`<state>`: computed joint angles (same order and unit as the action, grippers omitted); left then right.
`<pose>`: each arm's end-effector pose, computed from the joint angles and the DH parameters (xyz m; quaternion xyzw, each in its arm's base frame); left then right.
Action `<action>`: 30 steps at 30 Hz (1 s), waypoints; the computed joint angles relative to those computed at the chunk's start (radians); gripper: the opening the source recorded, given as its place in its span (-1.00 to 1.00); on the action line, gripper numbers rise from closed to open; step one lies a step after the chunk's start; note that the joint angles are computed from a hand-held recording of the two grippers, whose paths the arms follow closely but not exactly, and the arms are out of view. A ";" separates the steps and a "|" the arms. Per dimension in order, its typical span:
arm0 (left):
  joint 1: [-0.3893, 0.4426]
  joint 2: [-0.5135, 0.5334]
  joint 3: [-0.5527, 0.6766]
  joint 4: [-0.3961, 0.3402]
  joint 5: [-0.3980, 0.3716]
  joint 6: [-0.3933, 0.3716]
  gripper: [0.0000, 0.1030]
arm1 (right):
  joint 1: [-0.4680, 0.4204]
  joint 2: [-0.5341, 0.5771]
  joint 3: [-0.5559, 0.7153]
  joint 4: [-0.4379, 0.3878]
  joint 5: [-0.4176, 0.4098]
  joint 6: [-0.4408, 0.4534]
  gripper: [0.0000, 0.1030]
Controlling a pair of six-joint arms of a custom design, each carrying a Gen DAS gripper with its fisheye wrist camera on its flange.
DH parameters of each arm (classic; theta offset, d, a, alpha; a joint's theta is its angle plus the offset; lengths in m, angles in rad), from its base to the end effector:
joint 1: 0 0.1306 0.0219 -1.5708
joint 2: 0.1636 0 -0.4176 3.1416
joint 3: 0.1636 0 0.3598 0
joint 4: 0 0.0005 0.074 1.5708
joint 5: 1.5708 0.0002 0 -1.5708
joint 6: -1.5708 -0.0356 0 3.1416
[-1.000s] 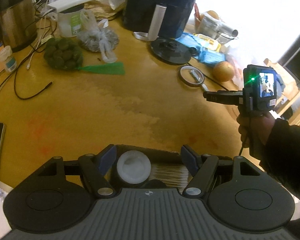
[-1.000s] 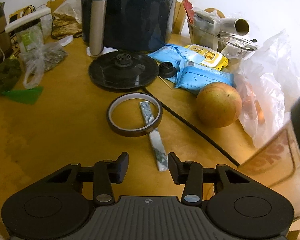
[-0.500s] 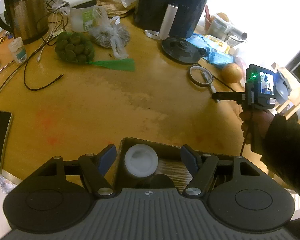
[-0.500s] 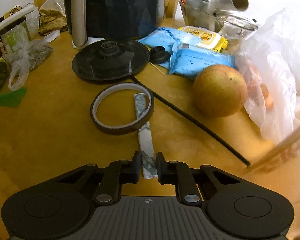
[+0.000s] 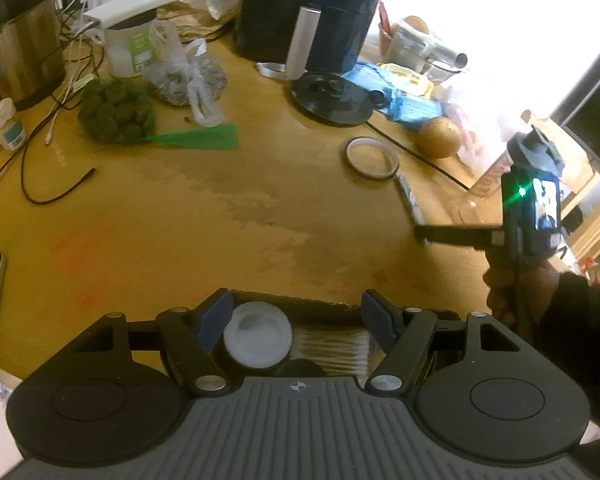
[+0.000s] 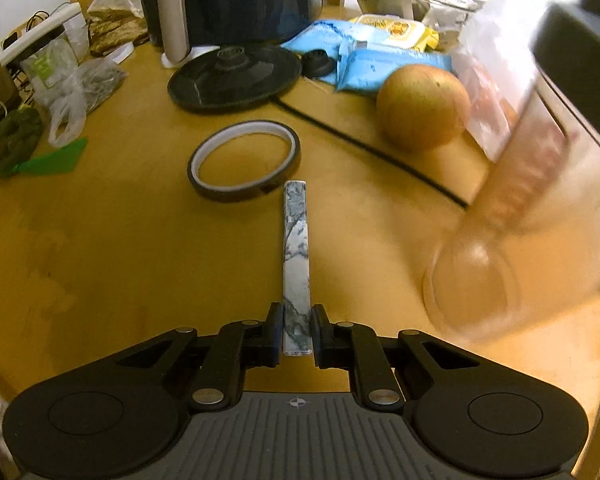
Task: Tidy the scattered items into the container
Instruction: 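Lift the marble-patterned strip with the right tool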
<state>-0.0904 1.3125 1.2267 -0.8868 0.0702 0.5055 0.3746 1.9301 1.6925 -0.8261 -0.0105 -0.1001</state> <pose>0.4005 -0.0393 0.4249 -0.1867 0.9367 -0.1185 0.2717 0.5893 0.2316 0.3118 -0.1337 0.9587 0.0639 0.2426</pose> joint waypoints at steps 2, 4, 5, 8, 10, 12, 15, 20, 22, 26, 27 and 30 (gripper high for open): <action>-0.001 0.003 0.003 0.003 0.005 -0.007 0.37 | -0.001 -0.019 -0.026 -0.003 -0.006 -0.005 -0.67; -0.001 0.006 0.005 0.006 0.010 -0.013 0.37 | 0.000 -0.034 -0.046 -0.007 -0.008 0.000 -0.67; -0.001 0.008 0.006 0.007 0.012 -0.016 0.37 | 0.000 -0.037 -0.049 -0.012 -0.008 0.003 -0.67; 0.000 0.014 0.010 0.008 0.020 -0.022 0.37 | -0.002 -0.038 -0.049 -0.014 -0.023 0.010 -0.65; 0.001 0.016 0.013 0.009 0.023 -0.027 0.37 | 0.001 -0.034 -0.043 -0.006 -0.012 0.026 -0.61; 0.001 0.018 0.016 0.009 0.024 -0.030 0.37 | 0.001 -0.028 -0.034 0.001 -0.008 0.037 -0.59; 0.001 0.021 0.019 0.008 0.023 -0.031 0.37 | 0.001 -0.012 -0.013 0.006 0.000 0.047 -0.59; 0.005 0.025 0.023 0.005 0.022 -0.026 0.37 | 0.001 0.021 0.029 -0.005 0.002 0.057 -0.59; 0.006 0.026 0.025 0.004 0.020 -0.025 0.37 | 0.001 0.032 0.045 -0.011 0.000 0.063 -0.59; 0.009 0.031 0.028 0.002 0.021 -0.021 0.37 | 0.001 0.041 0.058 -0.014 0.000 0.067 -0.59; 0.009 0.033 0.030 0.001 0.021 -0.021 0.37 | 0.001 0.042 0.062 -0.019 -0.001 0.064 -0.59; 0.010 0.038 0.034 0.002 0.024 -0.024 0.37 | 0.002 0.045 0.067 -0.027 0.002 0.066 -0.65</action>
<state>-0.0804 1.3509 1.2611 -0.8847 0.0945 0.4814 0.3763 1.9753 1.7599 -0.8530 -0.0089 -0.0338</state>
